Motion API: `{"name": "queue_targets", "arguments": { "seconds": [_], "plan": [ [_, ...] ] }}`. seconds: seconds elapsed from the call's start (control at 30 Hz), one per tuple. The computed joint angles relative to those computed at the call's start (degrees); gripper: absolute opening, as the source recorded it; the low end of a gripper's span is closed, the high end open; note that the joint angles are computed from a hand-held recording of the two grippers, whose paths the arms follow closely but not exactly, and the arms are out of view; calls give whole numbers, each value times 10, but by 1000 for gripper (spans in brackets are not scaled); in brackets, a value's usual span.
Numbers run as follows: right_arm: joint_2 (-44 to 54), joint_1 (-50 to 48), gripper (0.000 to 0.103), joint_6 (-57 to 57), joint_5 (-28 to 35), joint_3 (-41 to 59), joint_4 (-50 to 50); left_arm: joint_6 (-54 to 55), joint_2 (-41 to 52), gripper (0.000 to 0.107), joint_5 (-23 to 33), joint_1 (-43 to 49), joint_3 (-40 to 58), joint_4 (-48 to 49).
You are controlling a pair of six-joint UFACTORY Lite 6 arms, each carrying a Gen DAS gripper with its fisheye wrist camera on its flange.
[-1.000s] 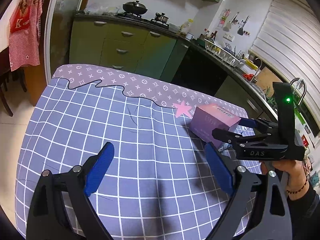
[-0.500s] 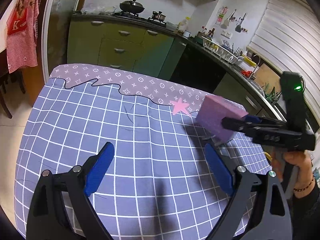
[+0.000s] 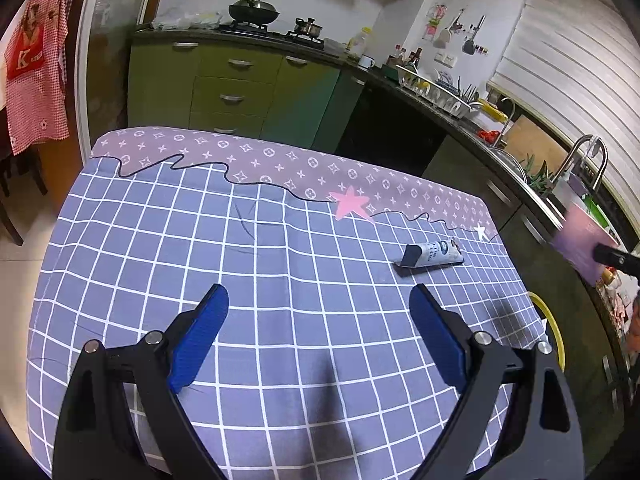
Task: Collect trash
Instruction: 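Carry the pink box over the bin and open the right gripper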
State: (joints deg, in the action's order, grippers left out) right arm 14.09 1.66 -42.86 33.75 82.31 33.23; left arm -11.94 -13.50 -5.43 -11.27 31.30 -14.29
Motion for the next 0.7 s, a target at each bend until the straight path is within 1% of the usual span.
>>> {"name": "queue_targets", "arguments": {
  "seconds": [0.03, 0.07, 0.13, 0.17, 0.2, 0.3, 0.37, 0.47, 0.57, 0.67, 0.7],
  "plan": [
    [-10, -33, 76, -8, 5, -13, 1, 13, 2, 87, 0, -2, 1, -13],
    [-16, -76, 76, -21, 10, -25, 7, 50, 6, 87, -1, -8, 3, -49],
    [-11, -141, 76, -43, 15, -34, 12, 79, 11, 87, 0, -12, 5, -77],
    [-1, -176, 76, -51, 14, -33, 11, 105, 14, 87, -1, -16, 7, -103],
    [13, -203, 76, -59, 15, -31, 14, 112, 17, 87, -1, -16, 8, -109],
    [63, -262, 76, -78, 17, -14, 16, 154, 24, 87, -2, -22, 11, -150],
    [102, -289, 76, -84, 11, 2, 14, 185, 28, 87, -3, -24, 12, -181],
    [138, -309, 76, -94, -7, 10, 19, 188, 32, 87, -2, -22, 15, -184],
    [173, -320, 76, -97, -22, 19, 26, 179, 35, 87, -2, -21, 16, -174],
    [202, -321, 77, -55, -37, 34, -16, 164, 37, 87, -1, -21, 16, -157],
    [213, -324, 80, -46, -42, 45, -23, 155, 41, 87, -1, -21, 18, -146]
  ]
}}
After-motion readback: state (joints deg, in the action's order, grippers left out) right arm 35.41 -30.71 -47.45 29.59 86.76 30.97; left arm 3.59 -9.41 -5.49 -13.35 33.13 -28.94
